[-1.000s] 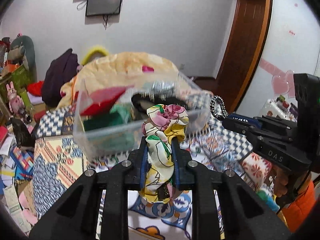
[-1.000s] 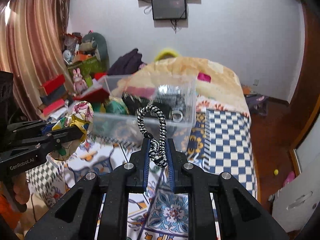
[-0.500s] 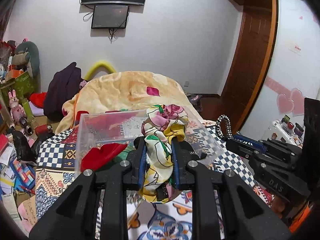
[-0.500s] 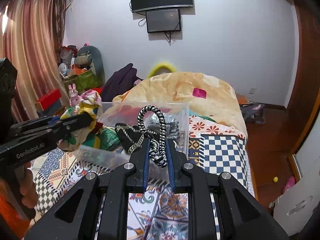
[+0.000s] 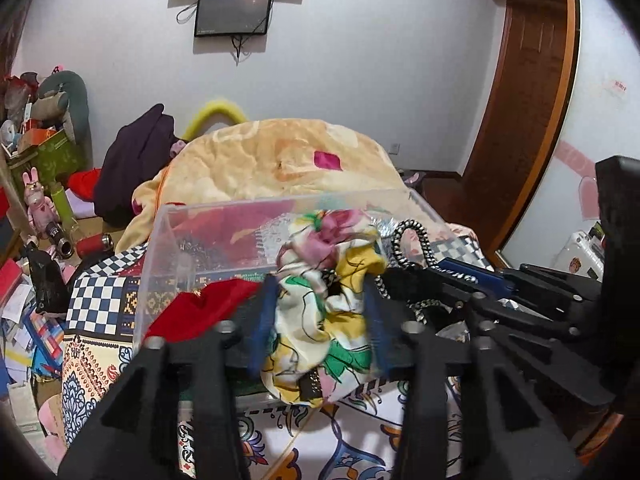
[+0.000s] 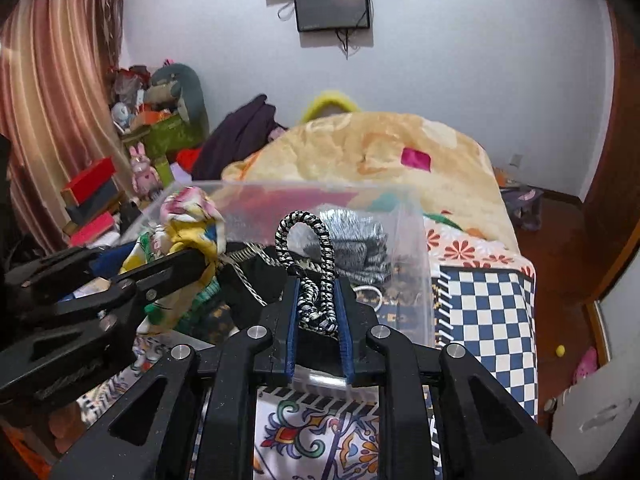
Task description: Organize soft objects
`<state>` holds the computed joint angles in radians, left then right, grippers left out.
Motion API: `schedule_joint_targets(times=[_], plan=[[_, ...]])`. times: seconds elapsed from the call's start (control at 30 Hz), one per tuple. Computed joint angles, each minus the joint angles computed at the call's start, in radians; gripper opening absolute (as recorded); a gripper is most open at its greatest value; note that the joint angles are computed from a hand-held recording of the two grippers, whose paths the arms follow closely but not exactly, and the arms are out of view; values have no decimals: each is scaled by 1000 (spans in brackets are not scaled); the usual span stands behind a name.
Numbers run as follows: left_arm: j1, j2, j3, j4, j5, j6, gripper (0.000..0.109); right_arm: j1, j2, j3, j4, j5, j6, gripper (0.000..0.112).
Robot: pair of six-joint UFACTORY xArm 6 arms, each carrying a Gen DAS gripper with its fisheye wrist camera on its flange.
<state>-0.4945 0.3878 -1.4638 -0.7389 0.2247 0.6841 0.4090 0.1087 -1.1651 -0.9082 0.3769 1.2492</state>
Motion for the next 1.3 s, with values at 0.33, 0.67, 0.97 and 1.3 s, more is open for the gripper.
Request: schedule_joint_targets(times=[0.33, 0.67, 0.97, 1.3], plan=[[4, -42, 51, -76, 11, 79, 72, 4, -53, 45, 46, 16, -41, 44], [-23, -258, 191, -439, -51, 440, 74, 50, -208, 102, -115, 71, 58, 44], [-49, -481, 277, -922, -113, 941, 86, 144, -386, 156, -350, 156, 240, 51], [-40, -640, 359, -1147, -115, 1160, 103, 232, -474, 191, -539, 233, 410, 83]])
